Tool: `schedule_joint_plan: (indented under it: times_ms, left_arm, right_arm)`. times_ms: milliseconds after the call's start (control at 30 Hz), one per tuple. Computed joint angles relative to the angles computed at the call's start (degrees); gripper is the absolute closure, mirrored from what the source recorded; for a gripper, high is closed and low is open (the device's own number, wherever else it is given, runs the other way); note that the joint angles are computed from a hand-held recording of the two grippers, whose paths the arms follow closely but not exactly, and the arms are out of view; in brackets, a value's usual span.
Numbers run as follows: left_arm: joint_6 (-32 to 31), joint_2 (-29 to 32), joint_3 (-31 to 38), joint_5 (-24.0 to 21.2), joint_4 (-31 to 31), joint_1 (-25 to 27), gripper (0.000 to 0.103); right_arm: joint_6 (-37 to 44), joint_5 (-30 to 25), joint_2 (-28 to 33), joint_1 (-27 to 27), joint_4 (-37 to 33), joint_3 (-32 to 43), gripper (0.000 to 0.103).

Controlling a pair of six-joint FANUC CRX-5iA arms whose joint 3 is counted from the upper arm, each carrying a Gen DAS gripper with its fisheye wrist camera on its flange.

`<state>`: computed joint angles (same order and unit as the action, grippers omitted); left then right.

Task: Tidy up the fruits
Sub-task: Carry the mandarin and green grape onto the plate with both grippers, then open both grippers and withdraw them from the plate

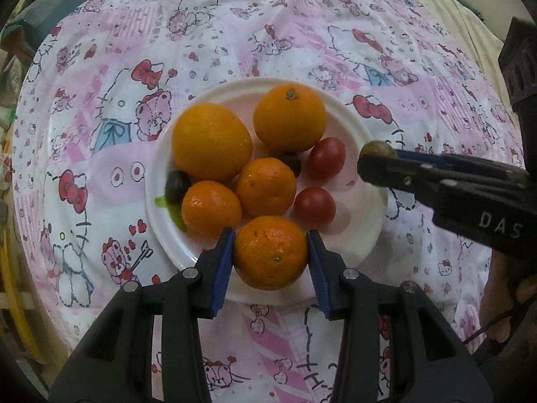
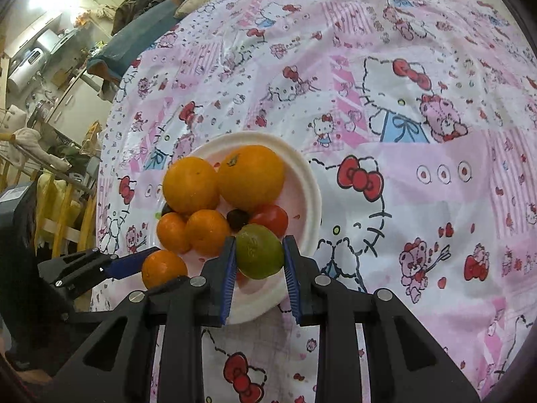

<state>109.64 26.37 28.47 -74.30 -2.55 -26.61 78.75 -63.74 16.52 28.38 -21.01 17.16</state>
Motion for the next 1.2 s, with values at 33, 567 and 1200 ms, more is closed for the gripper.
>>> schedule_joint_plan:
  times_ms: [33, 567, 1200]
  left_arm:
    - [0.2, 0.2, 0.1, -0.2, 0.0, 0.0, 0.064]
    - [-0.8, 0.7, -0.2, 0.4, 1.2, 0.5, 0.063]
    - [-1.5, 0.4, -1.3, 1.3, 3.2, 1.1, 0.055]
  right_arm:
    - [-0.2, -0.3, 0.4, -0.1, -0.1, 0.2, 0.075]
    - [1.0, -2.5, 2.3, -0.4, -2.5, 1.6, 0.071]
    - [0.5, -2.3, 0.9, -4.1, -8.9, 2.9, 0.039]
